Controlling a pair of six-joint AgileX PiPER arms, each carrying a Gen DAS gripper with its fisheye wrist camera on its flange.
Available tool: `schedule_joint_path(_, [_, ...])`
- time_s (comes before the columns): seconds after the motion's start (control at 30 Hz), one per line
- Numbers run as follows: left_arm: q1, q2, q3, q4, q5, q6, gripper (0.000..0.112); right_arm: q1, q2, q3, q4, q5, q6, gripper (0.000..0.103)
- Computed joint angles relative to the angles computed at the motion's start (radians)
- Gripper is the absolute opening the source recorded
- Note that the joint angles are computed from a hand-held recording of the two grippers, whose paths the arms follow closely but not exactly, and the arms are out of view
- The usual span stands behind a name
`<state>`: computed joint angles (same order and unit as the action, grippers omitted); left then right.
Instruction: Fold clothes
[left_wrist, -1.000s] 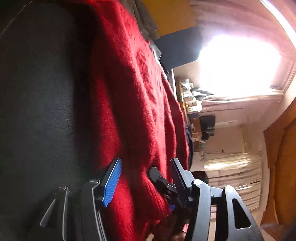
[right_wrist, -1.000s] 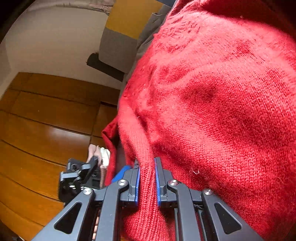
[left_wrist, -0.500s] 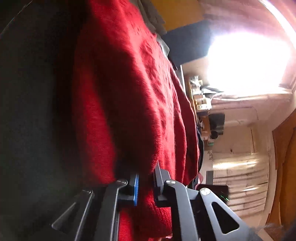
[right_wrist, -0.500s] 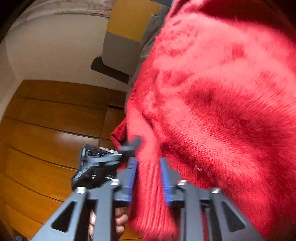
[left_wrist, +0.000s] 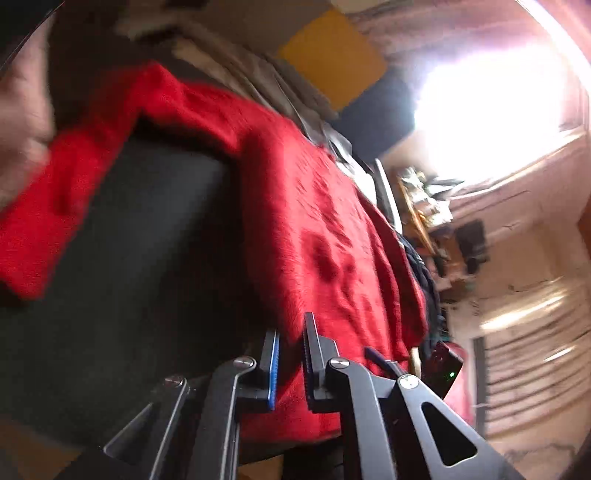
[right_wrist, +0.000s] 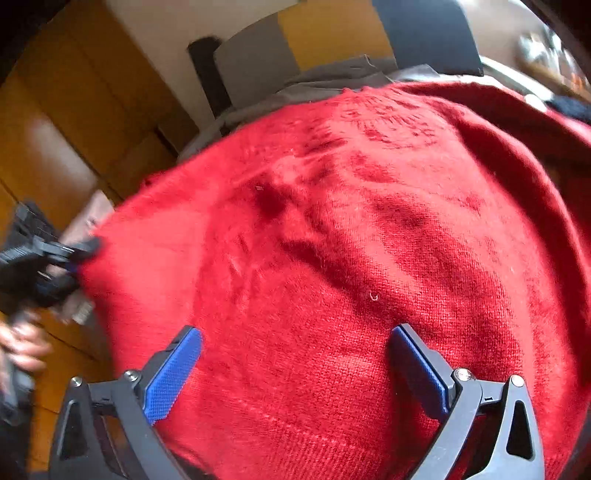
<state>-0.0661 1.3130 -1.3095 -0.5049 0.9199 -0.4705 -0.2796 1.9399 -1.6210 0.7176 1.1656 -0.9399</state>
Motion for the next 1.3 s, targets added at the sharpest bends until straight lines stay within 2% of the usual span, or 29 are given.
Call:
schedule_joint_path(0.1, [0.051,-0.131,0.093,0.076,0.023,-0.104,0.015,0.016,-0.046,0.078,-0.023,-0.082,-0.064,0.103])
schedule_joint_path(0.17, [0.119,-0.213,0.195,0.073,0.01,-0.112,0.02,0.02,-0.066,0.114,-0.024,-0.118,-0.093,0.103])
schedule_joint_path(0.23, [0.21,-0.25,0.287,0.007,0.015,-0.061,0.02,0.043,-0.088,0.14,-0.049,-0.158,-0.103,0.103])
schedule_joint_path(0.4, [0.234,-0.171,0.29,0.06,-0.018,0.003,0.02,0.141,-0.14,0.231,-0.169,-0.315,-0.098,0.103])
schedule_joint_path(0.43, [0.237,-0.154,0.289,0.073,-0.025,0.014,0.021,0.138,-0.13,0.226,-0.161,-0.313,-0.099,0.103])
schedule_joint_path(0.63, [0.075,0.098,0.001,0.152,-0.133,0.099,0.023,0.151,-0.059,0.058,-0.229,-0.207,0.008,0.103])
schedule_joint_path(0.73, [0.022,0.248,-0.145,0.135,-0.123,0.164,0.024,0.175,-0.046,-0.003,-0.225,-0.23,0.031,0.103])
schedule_joint_path(0.8, [-0.04,0.36,-0.248,0.199,-0.052,0.123,0.024,0.206,-0.017,-0.039,-0.282,-0.265,0.07,0.103])
schedule_joint_path(0.87, [-0.099,0.394,-0.231,0.29,-0.034,0.051,0.023,0.222,0.025,-0.065,-0.343,-0.288,0.111,0.103])
schedule_joint_path(0.9, [-0.12,0.366,-0.183,0.336,-0.079,0.035,0.023,0.212,0.052,-0.081,-0.338,-0.285,0.11,0.103])
schedule_joint_path(0.93, [-0.142,0.336,-0.136,0.386,-0.123,0.014,0.023,0.189,0.069,-0.09,-0.293,-0.279,0.09,0.103])
schedule_joint_path(0.97, [-0.146,0.308,-0.112,0.412,-0.128,-0.005,0.023,0.153,0.075,-0.079,-0.208,-0.278,0.04,0.103])
schedule_joint_path(1.03, [-0.155,0.255,-0.079,0.465,-0.118,-0.046,0.023,0.115,0.086,-0.082,-0.138,-0.26,-0.004,0.103])
schedule_joint_path(1.1, [-0.146,0.194,-0.06,0.596,-0.073,-0.089,0.027,0.106,0.096,-0.096,-0.122,-0.247,-0.016,0.103])
schedule_joint_path(1.17, [-0.086,0.182,-0.108,0.619,-0.019,-0.052,0.03,0.115,0.091,-0.082,-0.13,-0.273,-0.019,0.103])
schedule_joint_path(1.3, [0.053,0.193,-0.25,0.626,0.095,0.061,0.049,0.119,0.069,-0.036,-0.119,-0.313,-0.041,0.103])
